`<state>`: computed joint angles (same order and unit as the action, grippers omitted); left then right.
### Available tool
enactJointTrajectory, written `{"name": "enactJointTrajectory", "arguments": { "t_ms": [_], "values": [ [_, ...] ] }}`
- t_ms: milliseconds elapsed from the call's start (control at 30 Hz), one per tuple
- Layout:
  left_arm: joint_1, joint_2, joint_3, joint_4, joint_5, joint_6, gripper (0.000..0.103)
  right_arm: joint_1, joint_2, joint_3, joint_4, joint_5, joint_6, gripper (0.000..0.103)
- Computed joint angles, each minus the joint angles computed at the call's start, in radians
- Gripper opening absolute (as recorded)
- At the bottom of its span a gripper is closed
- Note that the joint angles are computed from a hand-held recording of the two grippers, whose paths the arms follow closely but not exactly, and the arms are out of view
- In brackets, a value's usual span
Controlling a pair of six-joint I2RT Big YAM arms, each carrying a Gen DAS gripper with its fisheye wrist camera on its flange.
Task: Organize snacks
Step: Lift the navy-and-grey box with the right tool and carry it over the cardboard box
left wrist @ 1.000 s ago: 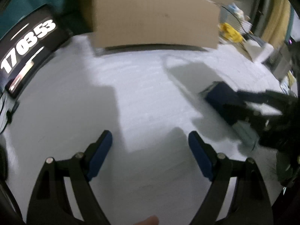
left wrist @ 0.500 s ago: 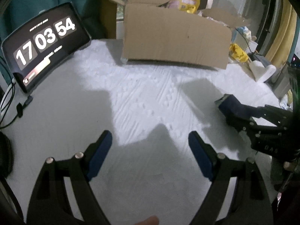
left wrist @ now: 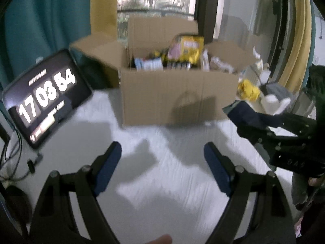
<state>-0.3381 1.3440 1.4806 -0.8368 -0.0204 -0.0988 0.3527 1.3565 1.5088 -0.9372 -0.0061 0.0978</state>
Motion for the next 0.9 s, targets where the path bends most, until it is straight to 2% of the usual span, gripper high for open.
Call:
{"name": "enactJointTrajectory", "arguments": {
  "t_ms": [267,567,700,800,900],
  "values": [
    [0.027,0.063,0.148,0.034,-0.012,-0.006,0.085,-0.031,0.084,0.162,0.030,-0.004,-0.040,0.053],
    [0.056,0.160,0.317,0.075,-0.018,-0.016,0.085,-0.055,0.232,0.382,0.032,-0.013,-0.038,0.053],
    [0.070,0.228,0.411,0.077,0.002,-0.043,0.085,-0.061,0.295,0.466,0.022,-0.009,-0.022,0.053],
    [0.076,0.286,0.480,0.050,0.005,-0.063,0.085,-0.067,0.341,0.529,0.015,-0.006,-0.013,0.053],
    [0.084,0.318,0.510,0.057,0.004,-0.079,0.085,-0.073,0.398,0.607,-0.001,0.004,-0.003,0.053]
  ]
}}
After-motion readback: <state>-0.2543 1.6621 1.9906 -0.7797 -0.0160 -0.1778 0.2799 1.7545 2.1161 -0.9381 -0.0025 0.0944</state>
